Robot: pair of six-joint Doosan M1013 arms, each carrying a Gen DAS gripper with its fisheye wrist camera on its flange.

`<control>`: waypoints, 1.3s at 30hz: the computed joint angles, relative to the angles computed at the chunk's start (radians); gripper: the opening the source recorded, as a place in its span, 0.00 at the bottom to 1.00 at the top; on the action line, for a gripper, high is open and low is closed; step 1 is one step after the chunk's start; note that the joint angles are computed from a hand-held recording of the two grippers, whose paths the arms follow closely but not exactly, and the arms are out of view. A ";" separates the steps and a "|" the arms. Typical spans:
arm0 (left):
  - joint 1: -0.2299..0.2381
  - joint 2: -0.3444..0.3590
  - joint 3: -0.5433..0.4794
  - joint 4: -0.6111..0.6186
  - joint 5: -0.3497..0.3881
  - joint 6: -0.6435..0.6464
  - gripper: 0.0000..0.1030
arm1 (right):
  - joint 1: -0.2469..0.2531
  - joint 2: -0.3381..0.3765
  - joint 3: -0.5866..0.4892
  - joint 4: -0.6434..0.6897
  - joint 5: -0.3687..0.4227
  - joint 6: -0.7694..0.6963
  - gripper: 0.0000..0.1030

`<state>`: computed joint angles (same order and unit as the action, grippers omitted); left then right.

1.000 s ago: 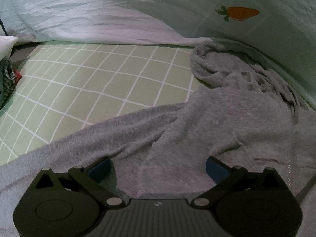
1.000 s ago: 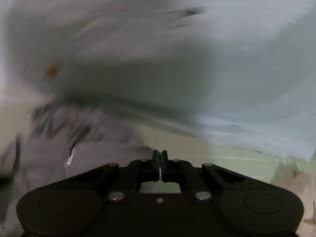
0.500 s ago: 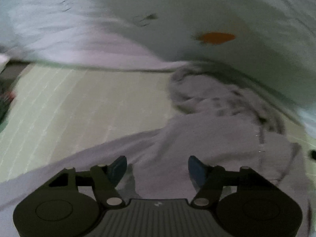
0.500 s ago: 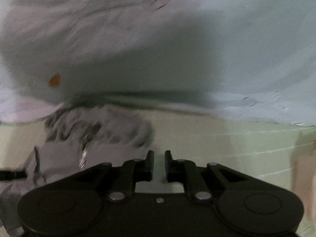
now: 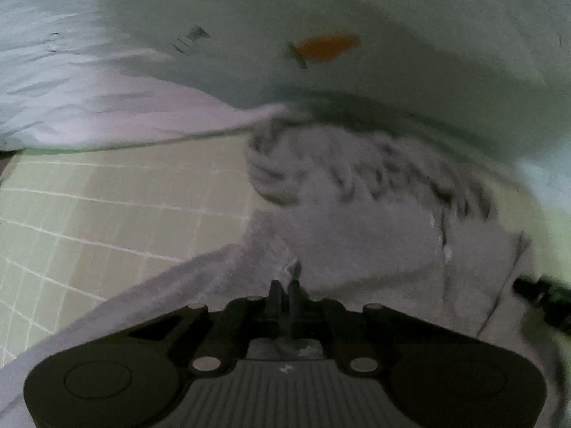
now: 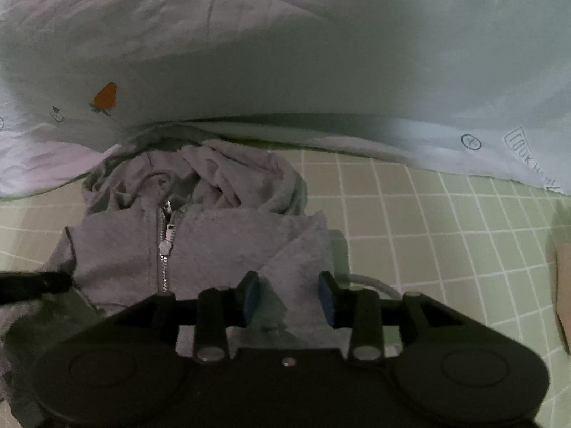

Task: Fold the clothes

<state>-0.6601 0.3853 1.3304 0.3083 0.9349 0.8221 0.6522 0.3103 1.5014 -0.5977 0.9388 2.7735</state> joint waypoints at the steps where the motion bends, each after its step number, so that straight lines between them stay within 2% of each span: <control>1: 0.010 -0.016 0.009 0.004 -0.023 -0.039 0.04 | 0.001 -0.001 0.000 -0.004 0.005 -0.001 0.37; 4: 0.041 -0.052 0.021 0.084 -0.041 -0.222 0.03 | 0.005 -0.001 0.001 -0.018 0.026 -0.002 0.38; 6: 0.072 -0.063 0.027 0.095 -0.041 -0.306 0.03 | 0.007 -0.001 0.001 -0.028 0.040 -0.003 0.38; 9: 0.098 -0.061 0.038 0.063 -0.020 -0.337 0.03 | 0.017 -0.002 0.002 -0.066 0.035 0.013 0.38; 15: 0.090 -0.052 0.045 0.061 -0.002 -0.350 0.03 | 0.029 0.006 -0.007 -0.105 -0.043 -0.048 0.41; 19: 0.093 -0.057 0.055 0.052 -0.007 -0.351 0.04 | 0.019 0.019 -0.020 -0.041 -0.100 -0.167 0.45; 25: 0.094 -0.060 0.068 0.045 -0.004 -0.350 0.04 | 0.011 0.011 -0.011 0.106 -0.225 -0.426 0.45; 27: 0.093 -0.060 0.070 0.045 -0.002 -0.352 0.04 | 0.010 0.017 -0.021 0.170 -0.240 -0.533 0.41; 30: 0.094 -0.062 0.072 0.041 -0.003 -0.351 0.04 | 0.003 0.042 -0.053 0.282 -0.206 -0.679 0.40; 33: 0.095 -0.064 0.075 0.037 -0.007 -0.352 0.04 | 0.000 0.053 -0.056 0.295 -0.199 -0.706 0.40; 34: 0.095 -0.065 0.075 0.037 -0.007 -0.352 0.04 | -0.005 0.051 -0.051 0.307 -0.212 -0.716 0.30; 35: 0.095 -0.065 0.075 0.039 -0.005 -0.353 0.04 | -0.009 0.049 -0.047 0.319 -0.224 -0.726 0.04; 37: 0.095 -0.065 0.076 0.038 -0.002 -0.355 0.04 | -0.015 0.040 -0.039 0.299 -0.249 -0.696 0.01; 39: 0.095 -0.066 0.079 0.034 -0.004 -0.359 0.04 | -0.014 0.028 -0.030 0.207 -0.288 -0.605 0.01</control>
<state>-0.5647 0.3190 1.4091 0.3428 0.9310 0.4630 0.6381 0.3388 1.4711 -0.3905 0.6503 2.1680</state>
